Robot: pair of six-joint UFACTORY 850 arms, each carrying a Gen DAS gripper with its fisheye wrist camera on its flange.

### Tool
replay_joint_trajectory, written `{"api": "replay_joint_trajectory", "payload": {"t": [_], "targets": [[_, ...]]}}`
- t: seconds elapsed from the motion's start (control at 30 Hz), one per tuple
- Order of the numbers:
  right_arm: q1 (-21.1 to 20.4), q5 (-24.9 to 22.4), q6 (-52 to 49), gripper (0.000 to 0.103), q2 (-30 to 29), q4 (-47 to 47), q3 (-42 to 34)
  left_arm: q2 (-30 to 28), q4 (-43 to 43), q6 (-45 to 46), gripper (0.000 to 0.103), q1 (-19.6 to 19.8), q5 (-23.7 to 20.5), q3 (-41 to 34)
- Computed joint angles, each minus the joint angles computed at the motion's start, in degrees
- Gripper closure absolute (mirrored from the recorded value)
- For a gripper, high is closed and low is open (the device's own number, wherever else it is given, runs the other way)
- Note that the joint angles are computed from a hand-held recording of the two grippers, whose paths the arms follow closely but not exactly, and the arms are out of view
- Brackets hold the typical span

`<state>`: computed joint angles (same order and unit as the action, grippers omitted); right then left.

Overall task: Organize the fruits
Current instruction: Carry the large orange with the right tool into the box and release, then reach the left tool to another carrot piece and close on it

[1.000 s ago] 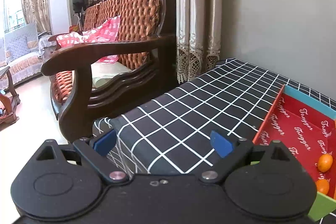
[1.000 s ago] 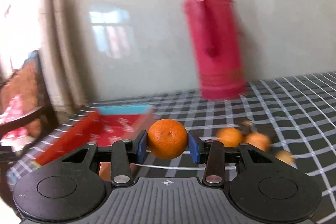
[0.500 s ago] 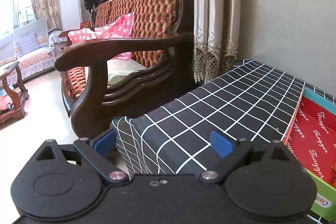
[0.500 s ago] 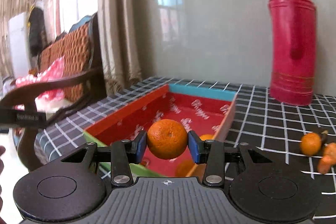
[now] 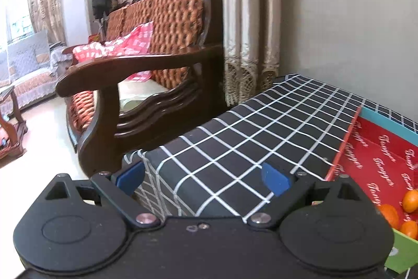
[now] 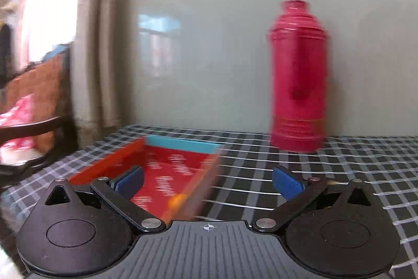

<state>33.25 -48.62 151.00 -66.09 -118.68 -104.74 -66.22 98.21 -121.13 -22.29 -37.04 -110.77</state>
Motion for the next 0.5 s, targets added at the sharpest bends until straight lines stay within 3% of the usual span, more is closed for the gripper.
{"api": "replay_joint_trajectory", "payload": {"t": [0.3,0.5], "targets": [[-0.95,-6.41,-7.74,0.000,2.71,17.96,4.22,-0.70,7.31,-2.97,0.011,-3.15,1.56,-0.84],[-0.82,-14.72,-8.67,0.000,3.67,24.35,7.29,-0.22,22.45,-11.74,0.011,-6.23,0.84,1.37]]}}
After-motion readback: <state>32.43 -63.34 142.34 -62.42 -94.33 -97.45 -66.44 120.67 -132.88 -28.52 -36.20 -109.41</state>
